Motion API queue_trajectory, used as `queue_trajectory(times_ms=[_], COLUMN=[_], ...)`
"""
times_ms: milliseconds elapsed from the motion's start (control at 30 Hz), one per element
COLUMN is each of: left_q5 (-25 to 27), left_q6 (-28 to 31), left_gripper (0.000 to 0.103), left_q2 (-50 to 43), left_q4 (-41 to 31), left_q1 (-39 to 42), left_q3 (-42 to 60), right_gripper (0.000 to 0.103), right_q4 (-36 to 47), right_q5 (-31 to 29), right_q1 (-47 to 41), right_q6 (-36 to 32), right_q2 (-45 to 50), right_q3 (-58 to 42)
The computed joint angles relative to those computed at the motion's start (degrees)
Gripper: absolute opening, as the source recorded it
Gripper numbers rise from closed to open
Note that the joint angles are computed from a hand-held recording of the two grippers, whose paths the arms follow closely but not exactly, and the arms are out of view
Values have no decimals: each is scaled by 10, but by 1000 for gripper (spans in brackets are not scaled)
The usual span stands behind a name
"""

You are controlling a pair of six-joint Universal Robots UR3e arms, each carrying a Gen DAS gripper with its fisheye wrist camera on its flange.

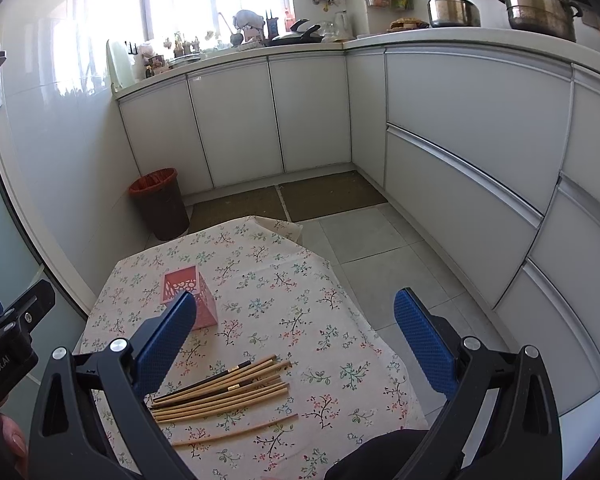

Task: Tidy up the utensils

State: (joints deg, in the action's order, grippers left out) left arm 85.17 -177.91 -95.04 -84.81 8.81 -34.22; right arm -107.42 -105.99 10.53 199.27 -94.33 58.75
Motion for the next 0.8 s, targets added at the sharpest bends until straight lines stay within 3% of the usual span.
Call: queue_trajectory(times_ms=[800], left_q5=[1], left_q6=[0], left_gripper=[96], left_q2=[1], left_q4=[-3], left_q1=[-2], left_q3=[-2], right_gripper=[96], right_q4=[21], right_q5=[10], right_q1=[-7], right_q6=[1], right_q2=[-3], right_q3=[-13])
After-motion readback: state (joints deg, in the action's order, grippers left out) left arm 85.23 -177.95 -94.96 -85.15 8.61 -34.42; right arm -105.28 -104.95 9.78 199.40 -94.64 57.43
